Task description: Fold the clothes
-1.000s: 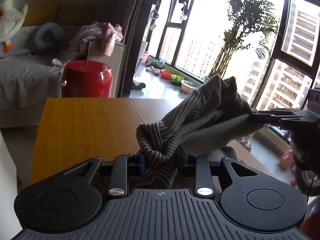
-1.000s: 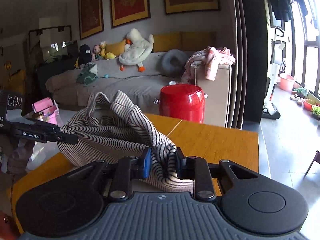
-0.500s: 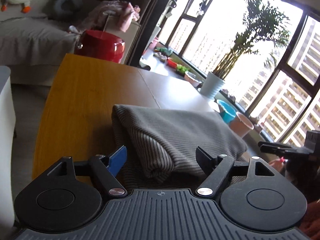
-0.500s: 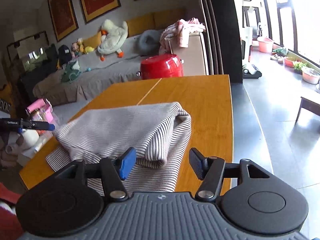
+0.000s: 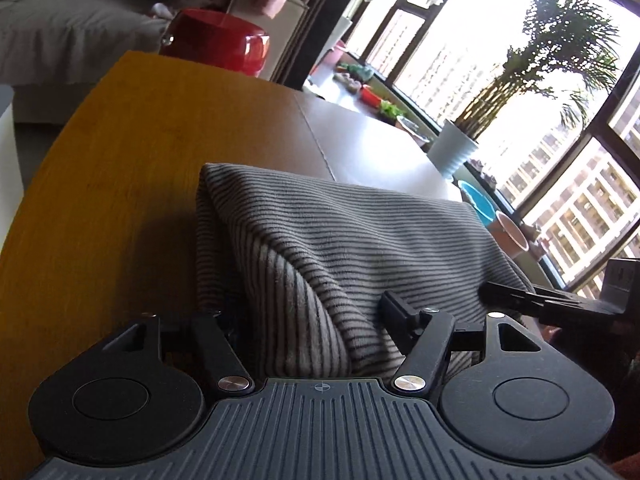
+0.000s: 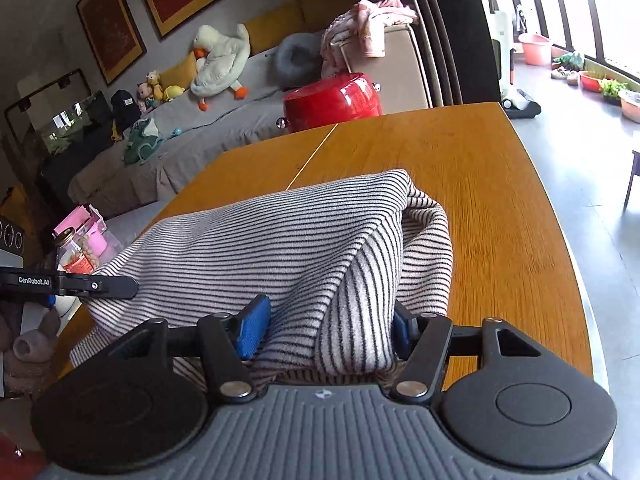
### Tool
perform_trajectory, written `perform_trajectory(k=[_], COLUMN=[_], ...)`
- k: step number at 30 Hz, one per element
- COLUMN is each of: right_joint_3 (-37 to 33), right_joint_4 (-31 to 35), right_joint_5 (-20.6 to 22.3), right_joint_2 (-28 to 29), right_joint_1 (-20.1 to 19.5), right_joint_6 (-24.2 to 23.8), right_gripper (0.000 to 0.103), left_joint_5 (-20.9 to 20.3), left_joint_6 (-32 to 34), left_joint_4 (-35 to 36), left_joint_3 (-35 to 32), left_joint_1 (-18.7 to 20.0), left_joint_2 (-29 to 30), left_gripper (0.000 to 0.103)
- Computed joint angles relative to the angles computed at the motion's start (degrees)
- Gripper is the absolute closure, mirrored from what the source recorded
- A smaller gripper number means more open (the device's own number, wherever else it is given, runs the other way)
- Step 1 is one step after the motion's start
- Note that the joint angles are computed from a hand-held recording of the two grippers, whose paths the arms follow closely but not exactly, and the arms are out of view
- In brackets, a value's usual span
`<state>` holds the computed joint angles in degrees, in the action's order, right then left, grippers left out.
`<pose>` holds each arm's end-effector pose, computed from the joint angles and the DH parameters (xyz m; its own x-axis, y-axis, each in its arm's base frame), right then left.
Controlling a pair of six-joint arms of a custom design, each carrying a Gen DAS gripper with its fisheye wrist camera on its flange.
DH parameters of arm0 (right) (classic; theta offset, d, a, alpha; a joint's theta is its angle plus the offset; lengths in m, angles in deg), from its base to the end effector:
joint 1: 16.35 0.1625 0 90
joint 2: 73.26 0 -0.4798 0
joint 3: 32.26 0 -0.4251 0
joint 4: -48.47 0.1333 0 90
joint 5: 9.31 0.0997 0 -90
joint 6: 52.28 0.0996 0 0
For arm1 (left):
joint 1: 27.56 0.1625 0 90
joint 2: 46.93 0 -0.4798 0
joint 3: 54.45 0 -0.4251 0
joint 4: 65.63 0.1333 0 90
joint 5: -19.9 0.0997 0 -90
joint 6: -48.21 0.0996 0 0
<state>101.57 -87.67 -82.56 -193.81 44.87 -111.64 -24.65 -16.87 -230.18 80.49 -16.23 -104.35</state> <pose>-0.0050 -0.3456 0.4520 -0.8141 -0.4683 0.3435 -0.5808 0.6540 -0.4848 -0.3973 -0.2880 0.0768 -0.9308 0.1150 -0.3469 0.3204 0.7131 -0.6236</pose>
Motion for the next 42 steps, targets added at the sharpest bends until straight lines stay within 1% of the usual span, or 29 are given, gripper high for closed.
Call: perform_trajectory(k=[1,2,3,4,5,6,8,10,12,14,16,18,20,21,22,23,24,25,26,27,29,31,33,35,36,38,39,40,42], right_joint_3=[0.06,-0.35,-0.97,-1.59,-2.05,-2.44,-3.19,-3.74,-3.36,-2.12,-0.92,-0.28,-0.27,-0.35,-0.36,-0.67,-0.91,-1.07,-0.62,0.09,1.07,0.96,0.58,0.36,0.14,-0.22,-0.76,-1.44,-2.91], right_joint_4=[-2.38,-3.66,-4.38,-5.04,-4.09,-2.44,1.37,6.41,8.47,6.44,2.70,-0.11,0.13,0.27,0.52,2.06,3.87,5.60,5.10,3.67,1.00,0.92,1.09,0.32,-0.05,-0.46,0.82,2.54,5.69], right_joint_5=[-0.55,-1.22,-1.84,-2.47,-1.66,-0.27,2.46,4.58,5.33,4.66,3.38,2.43,3.81,3.57,3.28,3.41,3.76,4.12,3.60,2.73,1.45,2.86,5.59,7.93,8.45,8.86,8.90,8.96,8.55], right_joint_2=[1.31,2.37,3.28,4.18,3.76,2.81,0.65,-1.92,-3.81,-4.18,-2.87,-0.93,-0.61,-0.75,-1.13,-1.61,-2.28,-3.01,-3.81,-4.63,-5.64,-6.56,-7.33,-7.37,-6.90,-5.31,-4.04,-2.64,0.56], right_joint_1=[0.95,1.97,2.96,3.92,3.89,3.44,2.24,0.32,-1.34,-2.19,-2.49,-2.68,-3.48,-3.37,-3.36,-3.64,-4.10,-4.59,-4.65,-4.52,-4.54,-5.33,-5.77,-5.13,-4.25,-1.94,-0.92,-0.01,1.62], right_joint_6=[0.96,2.76,4.84,6.88,7.00,6.31,4.72,2.70,0.56,-0.30,0.41,1.68,2.18,2.03,1.01,-0.84,-2.84,-4.82,-6.02,-6.90,-7.81,-7.76,-7.76,-7.74,-7.49,-6.08,-5.58,-5.17,-3.47], right_gripper=[0.050,0.055,0.063,0.067,0.072,0.073,0.074,0.074,0.074,0.073,0.072,0.065,0.062,0.052,0.046,0.035,0.025,0.020,0.004,0.000,0.000,0.000,0.000,0.000,0.000,0.000,0.000,0.000,0.000], left_joint_5=[0.97,1.49,2.01,2.57,3.19,3.84,4.87,4.63,4.16,4.06,4.33,4.65,5.06,5.20,5.39,5.71,6.14,6.54,6.76,6.72,6.96,6.73,6.05,3.27,1.45,-1.62,-2.64,-2.88,-2.83], left_joint_6=[1.17,1.15,1.11,1.05,0.99,1.08,1.27,-0.23,-1.92,-4.17,-5.87,-6.74,-6.70,-6.82,-7.03,-7.63,-8.63,-9.38,-9.54,-9.27,-7.91,-4.59,-0.57,2.27,2.90,1.40,0.74,0.89,2.21], left_joint_4=[1.10,2.18,3.26,4.08,4.54,4.96,5.70,6.42,7.89,10.51,11.79,12.70,12.48,12.96,13.70,15.24,17.43,19.26,19.88,19.03,15.14,9.00,2.10,-4.46,-6.65,-6.02,-5.80,-6.64,-9.14], left_joint_3=[-0.95,-1.70,-2.46,-3.00,-3.23,-3.27,-2.69,-1.84,-1.14,-0.88,-0.76,-0.92,-0.85,-0.89,-0.94,-1.06,-1.28,-1.51,-1.59,-1.39,-0.93,-0.52,-0.24,0.07,0.14,-0.21,-0.31,-0.19,0.04], left_joint_1=[0.59,1.05,1.49,1.58,1.17,0.51,-1.48,-3.47,-4.95,-5.48,-4.61,-3.45,-2.88,-3.04,-3.31,-3.81,-4.41,-4.96,-5.50,-6.13,-7.31,-8.10,-8.71,-8.15,-7.56,-6.04,-5.34,-4.88,-4.25], left_joint_2=[0.58,0.71,0.85,0.79,0.45,0.01,-1.19,-2.36,-3.08,-3.08,-2.31,-1.30,-0.71,-0.84,-1.09,-1.55,-2.09,-2.58,-3.02,-3.39,-3.56,-2.92,-1.90,-0.43,0.33,1.90,2.78,3.41,3.88], left_gripper=[0.039,0.042,0.048,0.051,0.055,0.059,0.061,0.062,0.062,0.062,0.062,0.059,0.055,0.053,0.052,0.049,0.044,0.041,0.036,0.032,0.030,0.026,0.013,0.008,0.008,0.008,0.008,0.007,0.002])
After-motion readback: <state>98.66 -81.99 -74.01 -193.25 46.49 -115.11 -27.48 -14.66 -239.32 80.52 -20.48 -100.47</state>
